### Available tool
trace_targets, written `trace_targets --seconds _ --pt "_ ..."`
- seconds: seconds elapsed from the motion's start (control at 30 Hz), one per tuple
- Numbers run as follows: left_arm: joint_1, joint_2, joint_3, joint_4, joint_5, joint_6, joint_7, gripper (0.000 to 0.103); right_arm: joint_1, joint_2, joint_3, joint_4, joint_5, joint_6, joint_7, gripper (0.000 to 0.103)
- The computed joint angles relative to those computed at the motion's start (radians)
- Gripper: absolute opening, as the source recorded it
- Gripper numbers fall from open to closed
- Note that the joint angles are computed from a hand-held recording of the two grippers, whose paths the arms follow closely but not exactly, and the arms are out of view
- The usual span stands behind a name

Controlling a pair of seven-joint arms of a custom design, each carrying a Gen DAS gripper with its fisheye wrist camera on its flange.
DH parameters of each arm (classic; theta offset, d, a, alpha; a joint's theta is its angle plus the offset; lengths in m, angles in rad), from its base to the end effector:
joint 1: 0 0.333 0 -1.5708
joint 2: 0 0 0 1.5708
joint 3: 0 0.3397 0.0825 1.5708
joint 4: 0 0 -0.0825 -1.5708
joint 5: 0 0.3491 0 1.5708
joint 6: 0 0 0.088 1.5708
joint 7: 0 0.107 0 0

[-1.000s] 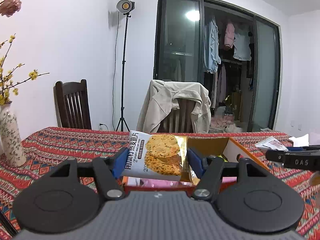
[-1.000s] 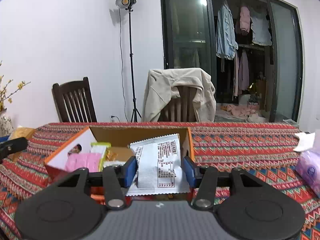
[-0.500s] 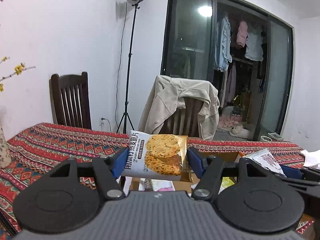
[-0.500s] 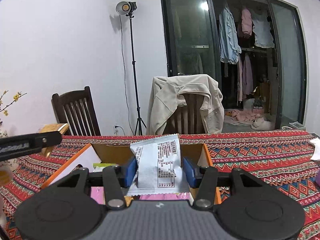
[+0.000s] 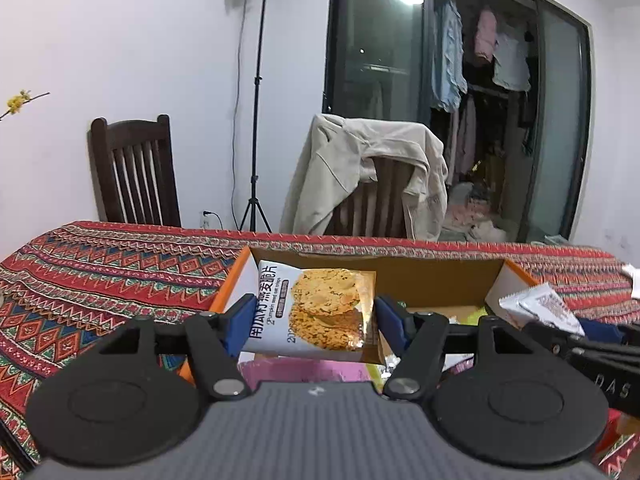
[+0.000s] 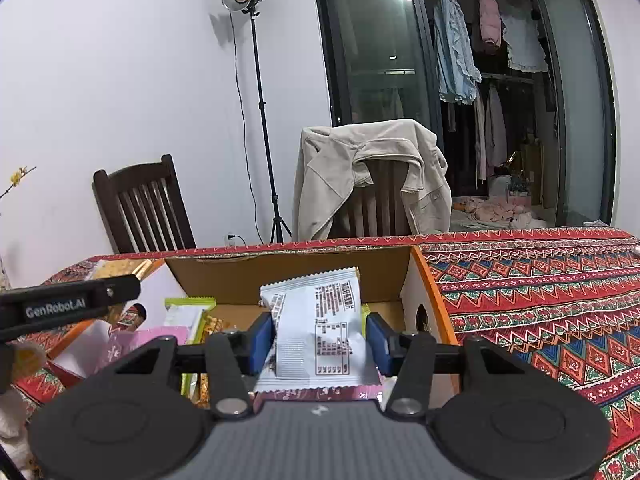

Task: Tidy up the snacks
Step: 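Carry both packets over the box and open both grippers inside it, then withdraw both tools from the box toward the remaining snacks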

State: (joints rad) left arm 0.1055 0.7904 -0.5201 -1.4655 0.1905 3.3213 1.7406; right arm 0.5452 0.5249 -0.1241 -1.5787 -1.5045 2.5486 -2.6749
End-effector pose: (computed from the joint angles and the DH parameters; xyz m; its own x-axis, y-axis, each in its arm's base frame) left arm 0.7276 -0.1899 0.4340 -0.4396 -0.8970 0.0469 -0.3647 0.1305 -0.9219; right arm 0.6293 0.3144 0.4114 -0.3133 -0.9402 -0.1334 -0.3593 0.2474 -0.8998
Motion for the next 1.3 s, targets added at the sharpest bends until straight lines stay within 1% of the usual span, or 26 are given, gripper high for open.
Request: trace_targets --seconds 0.07,0.1,0.13,0.17,0.2,0.23,0.27,0.33,0.37,0.47,0.7,0.77,0.8,0.87,0.93,1.0,1.03,1.1,1.27,1.3 --pt "0.013 0.007 -0.017 -0.003 0.008 -0.005 0.006 0.074 0.000 0.001 0.001 -0.001 0.003 0.003 -0.003 0.052" --pt "0.024 0.010 -0.032 -0.007 0.011 -0.001 0.009 0.080 0.003 -0.001 -0.001 -0.005 -0.003 0.000 0.008 0.052" --pt "0.039 0.018 -0.053 -0.006 0.018 0.002 0.013 0.083 0.003 -0.003 -0.001 -0.008 -0.008 0.002 0.014 0.055" --pt "0.047 0.019 -0.063 -0.009 0.021 0.010 0.013 0.086 0.005 -0.008 -0.002 -0.013 -0.015 0.000 0.025 0.065" --pt "0.053 0.018 -0.070 -0.017 0.024 0.022 0.010 0.097 0.008 -0.013 -0.003 -0.020 -0.027 -0.006 0.045 0.079" --pt "0.058 0.017 -0.073 -0.024 0.028 0.037 0.005 0.103 0.014 -0.020 -0.005 -0.032 -0.048 -0.017 0.074 0.086" --pt "0.062 0.017 -0.076 -0.033 0.034 0.060 -0.004 0.103 0.016 -0.026 -0.002 -0.040 -0.065 -0.026 0.095 0.093" --pt "0.077 0.022 -0.092 -0.036 0.066 0.063 -0.020 0.103 0.013 -0.035 0.008 -0.052 -0.085 -0.039 0.117 0.098" --pt "0.075 0.022 -0.089 -0.035 0.073 0.065 -0.030 0.103 0.009 -0.036 0.014 -0.054 -0.088 -0.042 0.119 0.102" --pt "0.041 0.002 -0.031 -0.040 0.068 0.081 -0.065 0.103 0.001 -0.036 0.030 -0.051 -0.076 -0.055 0.100 0.103" --pt "0.041 -0.021 -0.014 -0.046 0.090 0.076 -0.129 0.103 0.003 -0.050 0.041 -0.059 -0.065 -0.076 0.085 0.103" --pt "0.027 -0.040 0.009 -0.053 0.082 0.072 -0.144 0.103 0.008 -0.062 0.043 -0.068 -0.066 -0.090 0.088 0.103" --pt "0.030 -0.049 0.008 -0.059 0.081 0.068 -0.150 0.103 0.009 -0.068 0.045 -0.072 -0.068 -0.095 0.089 0.103" --pt "0.044 -0.061 -0.006 -0.065 0.084 0.056 -0.159 0.103 0.011 -0.080 0.052 -0.078 -0.057 -0.113 0.071 0.103" --pt "0.062 -0.081 -0.023 -0.088 0.083 0.060 -0.169 0.103 0.015 -0.090 0.058 -0.080 -0.048 -0.133 0.048 0.103" --pt "0.076 -0.102 -0.032 -0.104 0.083 0.058 -0.181 0.103 0.015 -0.098 0.064 -0.077 -0.040 -0.137 0.027 0.103" --pt "0.091 -0.110 -0.048 -0.112 0.088 0.053 -0.185 0.103 0.014 -0.101 0.069 -0.074 -0.027 -0.141 0.007 0.103" --pt "0.136 -0.116 -0.097 -0.126 0.105 0.042 -0.187 0.103 0.015 -0.108 0.073 -0.074 -0.014 -0.141 -0.018 0.103" --pt "0.211 -0.148 -0.152 -0.179 0.127 0.031 -0.173 0.103 0.025 -0.127 0.084 -0.090 0.013 -0.145 -0.081 0.103" --pt "0.234 -0.152 -0.170 -0.193 0.135 0.027 -0.168 0.103 0.028 -0.132 0.086 -0.098 0.016 -0.147 -0.088 0.103"
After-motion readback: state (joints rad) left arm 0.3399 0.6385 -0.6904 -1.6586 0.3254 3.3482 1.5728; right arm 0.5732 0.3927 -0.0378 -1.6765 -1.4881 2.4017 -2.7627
